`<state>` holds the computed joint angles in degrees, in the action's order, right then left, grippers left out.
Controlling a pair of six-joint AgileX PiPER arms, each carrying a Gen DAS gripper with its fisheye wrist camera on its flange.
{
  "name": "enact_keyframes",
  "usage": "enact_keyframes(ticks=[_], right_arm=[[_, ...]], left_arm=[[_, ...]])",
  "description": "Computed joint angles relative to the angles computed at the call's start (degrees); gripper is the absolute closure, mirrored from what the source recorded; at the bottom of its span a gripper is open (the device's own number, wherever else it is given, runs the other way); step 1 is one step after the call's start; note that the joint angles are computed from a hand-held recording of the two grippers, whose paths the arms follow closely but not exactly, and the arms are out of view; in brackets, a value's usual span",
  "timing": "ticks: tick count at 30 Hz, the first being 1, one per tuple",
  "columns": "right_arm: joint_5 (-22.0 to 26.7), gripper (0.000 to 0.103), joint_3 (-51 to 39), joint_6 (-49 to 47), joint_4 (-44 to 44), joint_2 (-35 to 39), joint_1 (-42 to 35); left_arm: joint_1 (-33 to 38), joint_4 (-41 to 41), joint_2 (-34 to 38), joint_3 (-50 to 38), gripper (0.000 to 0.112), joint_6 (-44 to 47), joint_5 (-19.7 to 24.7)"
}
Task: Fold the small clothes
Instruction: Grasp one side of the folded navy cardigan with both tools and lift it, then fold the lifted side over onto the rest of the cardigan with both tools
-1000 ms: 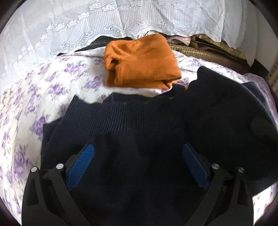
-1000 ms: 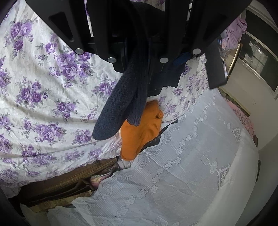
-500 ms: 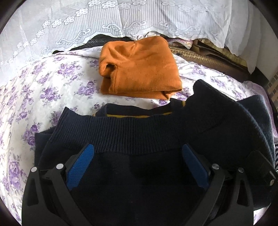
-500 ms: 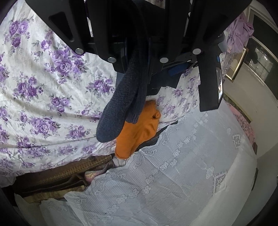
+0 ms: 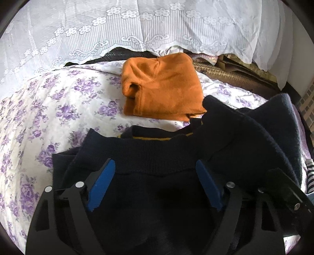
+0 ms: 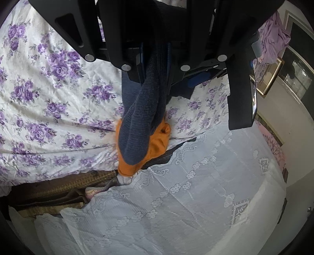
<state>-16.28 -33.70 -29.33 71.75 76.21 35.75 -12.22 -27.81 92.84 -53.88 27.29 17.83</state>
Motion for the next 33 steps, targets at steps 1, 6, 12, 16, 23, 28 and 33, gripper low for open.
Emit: enact_keyframes(ticks=[1,6,12,16,23,28,33], right_arm=[[-0.3,0.086,-0.8,-2.1,2.1,0.5,0.6],[-1.9,0.086,-4.1,-7.9,8.3,2.8,3.6],[-2.8,0.085,-8.3,-9.9,11.0,6.7,6.5],[-3.0,0.085,-11.9,-12.3,13.5,9.7,8.5],[-1.3,0.085,-18.6,-11.9,13.8,16.2,10.6],[0.0,0.085,-24.4,-19.0,20.4,20.3,11.4],[1.6,0.085,-29.1,-22.5,23.5,24.6,12.0]], left_arm=[[0.3,0.0,-0.3,0.0,0.036,0.2,0.3],[2.6,-0.9,-1.4,0.2,0.043,1.9,1.2],[7.4,-5.8,-1.7,-0.7,0.058,8.5,5.4],[10.7,-8.5,-2.4,-0.1,0.059,12.3,5.5],[16.5,-7.7,-2.7,0.4,0.068,15.1,4.3],[21.8,-11.4,-1.0,-1.7,0.068,19.9,7.5],[25.6,-12.9,1.1,-2.9,0.068,22.5,8.3]])
